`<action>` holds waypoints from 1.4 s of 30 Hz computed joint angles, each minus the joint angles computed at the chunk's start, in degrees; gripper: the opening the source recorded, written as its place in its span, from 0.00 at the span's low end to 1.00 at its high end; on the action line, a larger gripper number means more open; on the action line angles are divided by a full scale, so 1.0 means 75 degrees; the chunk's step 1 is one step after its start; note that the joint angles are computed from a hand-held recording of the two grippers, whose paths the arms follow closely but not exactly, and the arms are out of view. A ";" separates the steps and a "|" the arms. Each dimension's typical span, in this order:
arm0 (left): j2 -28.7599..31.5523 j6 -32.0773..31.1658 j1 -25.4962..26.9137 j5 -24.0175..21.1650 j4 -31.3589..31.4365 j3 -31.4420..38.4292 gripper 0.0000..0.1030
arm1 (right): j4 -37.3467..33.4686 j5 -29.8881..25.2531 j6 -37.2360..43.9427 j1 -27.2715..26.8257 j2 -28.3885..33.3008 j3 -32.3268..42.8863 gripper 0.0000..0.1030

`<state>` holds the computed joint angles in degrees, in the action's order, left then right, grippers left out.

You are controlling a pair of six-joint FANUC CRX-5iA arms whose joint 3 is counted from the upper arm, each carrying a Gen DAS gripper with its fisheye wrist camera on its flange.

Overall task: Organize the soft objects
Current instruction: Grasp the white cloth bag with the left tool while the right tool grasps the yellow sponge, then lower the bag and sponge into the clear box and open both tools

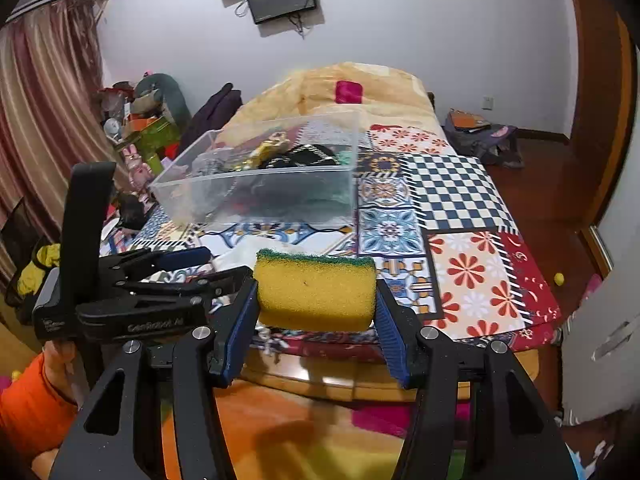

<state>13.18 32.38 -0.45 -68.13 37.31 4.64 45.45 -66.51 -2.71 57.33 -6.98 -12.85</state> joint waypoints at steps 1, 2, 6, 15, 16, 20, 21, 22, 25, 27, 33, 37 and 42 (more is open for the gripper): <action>0.0131 0.0123 -0.0030 -0.0177 -0.0069 0.0158 0.49 | -0.0019 0.0016 0.0008 -0.0019 0.0008 0.0009 0.51; 0.0175 0.0153 -0.0042 -0.0201 -0.0063 0.0192 0.48 | -0.0032 0.0050 0.0021 -0.0035 0.0020 0.0005 0.51; 0.0140 -0.0046 -0.0035 -0.0103 -0.0058 0.0138 0.28 | -0.0038 0.0067 0.0236 -0.0094 0.0059 0.0082 0.51; -0.0277 -0.0825 0.0365 0.0150 0.0796 -0.0137 0.15 | 0.0220 0.0015 0.0620 -0.0301 0.0269 0.0430 0.51; -0.0298 -0.0873 0.0418 0.0169 0.0917 -0.0121 0.15 | 0.0256 0.0036 0.0679 -0.0347 0.0315 0.0493 0.51; -0.0321 -0.0966 0.0589 0.0310 0.1461 0.0045 0.15 | 0.0482 0.0109 0.1027 -0.0555 0.0577 0.0834 0.51; -0.0304 -0.0971 0.0618 0.0353 0.1591 0.0111 0.15 | 0.0540 0.0169 0.1094 -0.0619 0.0626 0.0896 0.51; -0.0285 -0.0970 0.0633 0.0428 0.1713 0.0175 0.15 | 0.0604 0.0233 0.1142 -0.0684 0.0673 0.0949 0.51; -0.0169 -0.0908 0.0619 0.0680 0.1945 0.0416 0.15 | 0.0806 0.0439 0.1301 -0.0924 0.0910 0.1220 0.51; -0.0038 -0.0778 0.0597 0.0790 0.2000 0.0624 0.15 | 0.0861 0.0537 0.1454 -0.1077 0.1075 0.1400 0.51; 0.0475 -0.0343 0.0471 0.1228 0.1930 0.1299 0.15 | 0.0615 0.0868 0.1948 -0.1519 0.1530 0.1941 0.51; 0.0763 -0.0028 0.0352 0.1454 0.1587 0.1587 0.15 | 0.0234 0.0919 0.2213 -0.1707 0.1801 0.2188 0.51; 0.0992 0.0136 0.0185 0.1524 0.1034 0.1774 0.15 | -0.0414 0.0961 0.2548 -0.1905 0.2056 0.2433 0.51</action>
